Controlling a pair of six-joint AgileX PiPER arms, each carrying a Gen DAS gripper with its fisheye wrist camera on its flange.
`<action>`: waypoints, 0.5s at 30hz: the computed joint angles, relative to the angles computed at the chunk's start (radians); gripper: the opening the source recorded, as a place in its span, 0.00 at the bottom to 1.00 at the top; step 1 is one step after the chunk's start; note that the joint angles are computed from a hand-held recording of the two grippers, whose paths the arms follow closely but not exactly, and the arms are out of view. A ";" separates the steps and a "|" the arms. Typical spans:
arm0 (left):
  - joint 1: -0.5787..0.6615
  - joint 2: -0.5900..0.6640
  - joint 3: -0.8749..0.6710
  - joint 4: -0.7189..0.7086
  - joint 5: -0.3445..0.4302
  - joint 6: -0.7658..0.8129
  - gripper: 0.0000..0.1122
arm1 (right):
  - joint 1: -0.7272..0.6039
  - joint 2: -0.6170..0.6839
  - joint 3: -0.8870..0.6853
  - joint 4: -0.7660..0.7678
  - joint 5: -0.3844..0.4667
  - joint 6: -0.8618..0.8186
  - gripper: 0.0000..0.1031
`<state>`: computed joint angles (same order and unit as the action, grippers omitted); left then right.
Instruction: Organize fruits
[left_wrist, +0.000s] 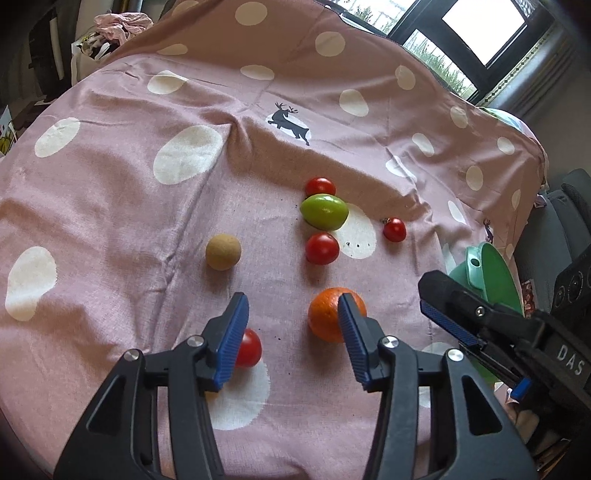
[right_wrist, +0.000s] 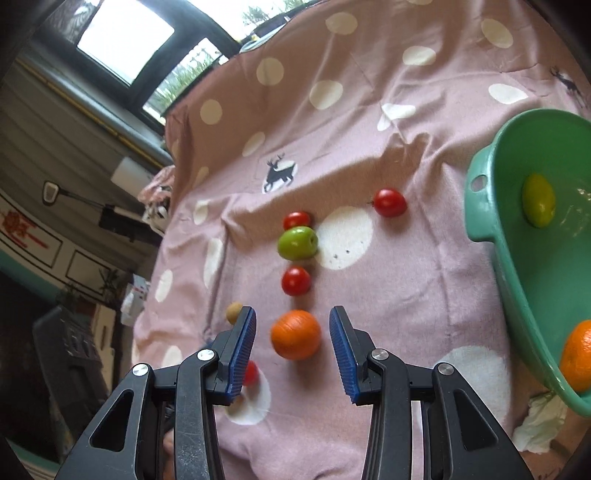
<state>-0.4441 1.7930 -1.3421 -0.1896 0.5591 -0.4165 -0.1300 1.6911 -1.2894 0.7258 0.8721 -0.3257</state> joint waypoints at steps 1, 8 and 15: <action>0.002 0.008 -0.004 -0.019 0.003 0.020 0.43 | -0.003 0.012 -0.007 0.027 0.011 -0.015 0.41; 0.005 0.034 -0.025 -0.177 0.029 0.175 0.43 | 0.032 0.075 -0.046 -0.034 0.033 0.058 0.41; -0.010 0.074 -0.046 -0.249 0.032 0.251 0.43 | 0.013 0.122 -0.066 0.010 0.069 0.039 0.41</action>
